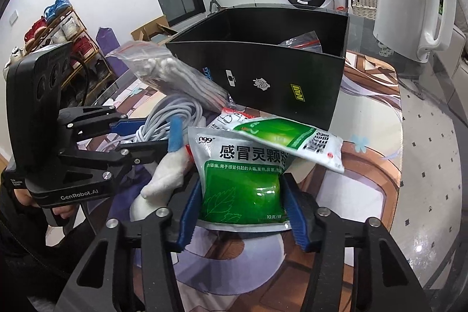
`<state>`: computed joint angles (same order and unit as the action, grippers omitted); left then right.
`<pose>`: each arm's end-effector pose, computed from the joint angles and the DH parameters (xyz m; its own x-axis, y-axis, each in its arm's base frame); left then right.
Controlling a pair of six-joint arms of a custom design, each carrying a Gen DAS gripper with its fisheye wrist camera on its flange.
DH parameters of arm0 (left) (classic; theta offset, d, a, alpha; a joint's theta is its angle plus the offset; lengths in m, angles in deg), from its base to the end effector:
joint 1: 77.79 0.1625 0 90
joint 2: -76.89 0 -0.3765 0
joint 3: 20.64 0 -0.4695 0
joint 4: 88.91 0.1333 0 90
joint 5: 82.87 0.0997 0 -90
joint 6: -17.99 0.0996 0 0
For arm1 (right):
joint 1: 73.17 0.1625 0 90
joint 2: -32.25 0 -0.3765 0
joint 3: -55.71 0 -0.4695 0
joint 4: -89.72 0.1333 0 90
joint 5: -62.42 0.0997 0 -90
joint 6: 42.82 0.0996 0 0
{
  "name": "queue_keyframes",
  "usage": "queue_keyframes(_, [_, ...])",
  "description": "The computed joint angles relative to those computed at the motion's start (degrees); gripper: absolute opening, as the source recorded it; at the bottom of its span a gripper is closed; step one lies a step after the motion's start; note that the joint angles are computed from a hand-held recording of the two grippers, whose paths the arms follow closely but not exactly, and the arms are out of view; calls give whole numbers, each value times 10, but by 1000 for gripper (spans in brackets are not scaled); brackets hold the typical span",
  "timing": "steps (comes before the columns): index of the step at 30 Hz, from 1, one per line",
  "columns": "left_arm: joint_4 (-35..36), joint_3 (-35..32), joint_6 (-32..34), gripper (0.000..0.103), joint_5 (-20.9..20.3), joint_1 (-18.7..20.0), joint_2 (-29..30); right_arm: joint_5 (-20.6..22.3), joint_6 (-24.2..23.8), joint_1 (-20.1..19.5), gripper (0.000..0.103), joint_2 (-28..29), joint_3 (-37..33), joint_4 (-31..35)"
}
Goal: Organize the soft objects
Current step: 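Grasp the white cable coil with the left gripper while the right grasps the green medicine packet, then lift the cable coil with the left gripper while the right lifts the green packet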
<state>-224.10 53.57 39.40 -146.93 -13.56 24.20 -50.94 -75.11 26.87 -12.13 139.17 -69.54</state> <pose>-0.1852 -0.7904 0.2477 -0.6797 0.5178 -0.5195 0.6942 0.6829 -0.2275 0.2259 -0.7376 0.1009 -0.7130 -0.4241 0.5583 -0.6289 0.7389 -0.2419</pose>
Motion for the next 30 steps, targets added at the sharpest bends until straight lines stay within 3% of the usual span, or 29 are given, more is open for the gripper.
queue_keyframes(4, [-3,7,-3,29,-4,-1,-7,-2,-4,2,45,-4,9,-11])
queue_keyframes(22, [-51,65,-4,26,6,-12,-60,-1,-16,17,44,-36,56,-54])
queue_keyframes(30, [-58,70,-27,26,-24,-8,-76,5,-16,22,44,-50,72,-68])
